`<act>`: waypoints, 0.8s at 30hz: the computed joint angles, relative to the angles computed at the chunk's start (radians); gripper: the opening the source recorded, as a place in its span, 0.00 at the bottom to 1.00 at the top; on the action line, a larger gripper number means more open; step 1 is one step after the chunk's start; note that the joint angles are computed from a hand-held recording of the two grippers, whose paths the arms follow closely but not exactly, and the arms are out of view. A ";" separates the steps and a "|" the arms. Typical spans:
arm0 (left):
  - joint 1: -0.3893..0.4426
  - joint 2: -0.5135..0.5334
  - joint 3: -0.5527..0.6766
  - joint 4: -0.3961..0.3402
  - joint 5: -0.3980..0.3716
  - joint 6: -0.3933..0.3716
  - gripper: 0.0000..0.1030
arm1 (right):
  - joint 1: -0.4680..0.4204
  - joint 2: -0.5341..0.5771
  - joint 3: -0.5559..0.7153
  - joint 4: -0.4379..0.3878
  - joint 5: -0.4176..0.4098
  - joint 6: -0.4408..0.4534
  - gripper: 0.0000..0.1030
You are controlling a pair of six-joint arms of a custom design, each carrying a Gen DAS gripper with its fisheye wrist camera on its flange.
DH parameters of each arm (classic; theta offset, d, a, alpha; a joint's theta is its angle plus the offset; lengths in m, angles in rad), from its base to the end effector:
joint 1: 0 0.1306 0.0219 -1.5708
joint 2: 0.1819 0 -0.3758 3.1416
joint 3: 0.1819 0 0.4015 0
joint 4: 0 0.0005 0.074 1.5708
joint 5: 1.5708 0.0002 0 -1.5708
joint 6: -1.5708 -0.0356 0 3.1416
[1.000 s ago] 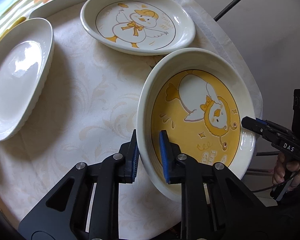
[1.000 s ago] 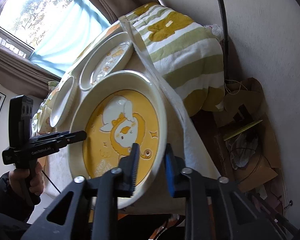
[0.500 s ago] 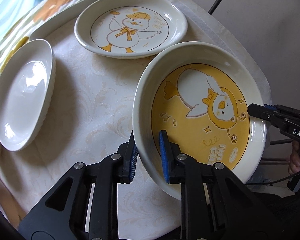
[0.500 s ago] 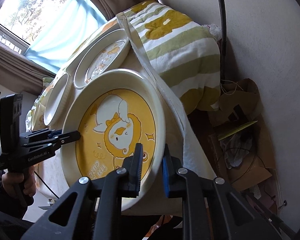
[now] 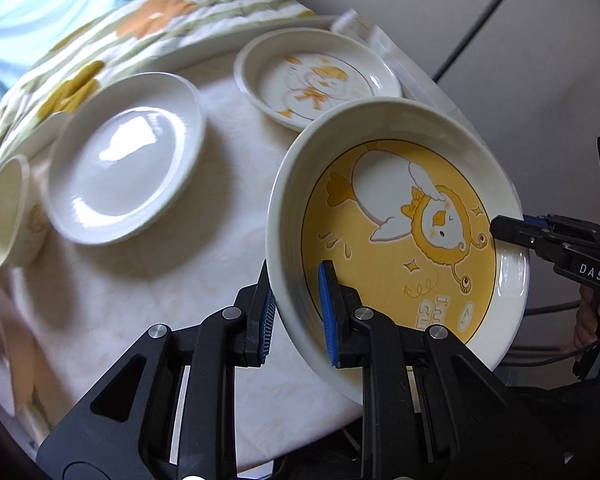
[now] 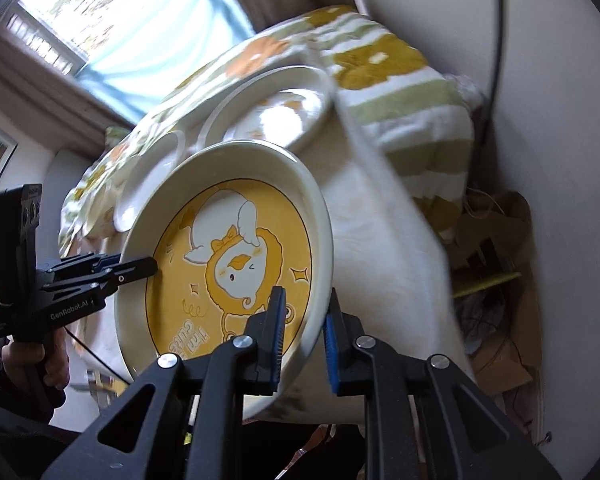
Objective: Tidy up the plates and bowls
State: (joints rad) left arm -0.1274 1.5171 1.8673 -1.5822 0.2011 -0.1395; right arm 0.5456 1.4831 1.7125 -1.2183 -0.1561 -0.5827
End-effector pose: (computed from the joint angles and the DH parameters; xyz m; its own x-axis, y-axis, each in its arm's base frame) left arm 0.4782 -0.0689 0.5383 -0.9000 0.2527 -0.3553 0.3186 0.9374 -0.1404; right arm 0.4317 0.2680 0.5047 -0.9186 0.0783 -0.3874 -0.0960 0.9066 0.4109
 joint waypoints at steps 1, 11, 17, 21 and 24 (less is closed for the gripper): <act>0.016 -0.013 -0.002 0.001 -0.006 0.008 0.16 | 0.007 0.014 0.022 -0.003 -0.009 0.012 0.16; 0.247 -0.131 -0.084 -0.005 -0.039 0.004 0.16 | 0.121 0.251 0.318 -0.080 -0.110 0.144 0.16; 0.404 -0.169 -0.168 -0.009 -0.020 -0.040 0.16 | 0.195 0.426 0.529 -0.162 -0.136 0.186 0.16; 0.495 -0.175 -0.226 0.000 -0.001 -0.078 0.16 | 0.239 0.548 0.685 -0.245 -0.136 0.211 0.16; 0.548 -0.167 -0.258 0.015 0.015 -0.100 0.16 | 0.258 0.628 0.793 -0.294 -0.131 0.222 0.16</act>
State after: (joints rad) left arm 0.4202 1.3501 1.6090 -1.5677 0.2156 -0.2395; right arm 0.8031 2.1114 2.5057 -1.5122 -0.2871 -0.3608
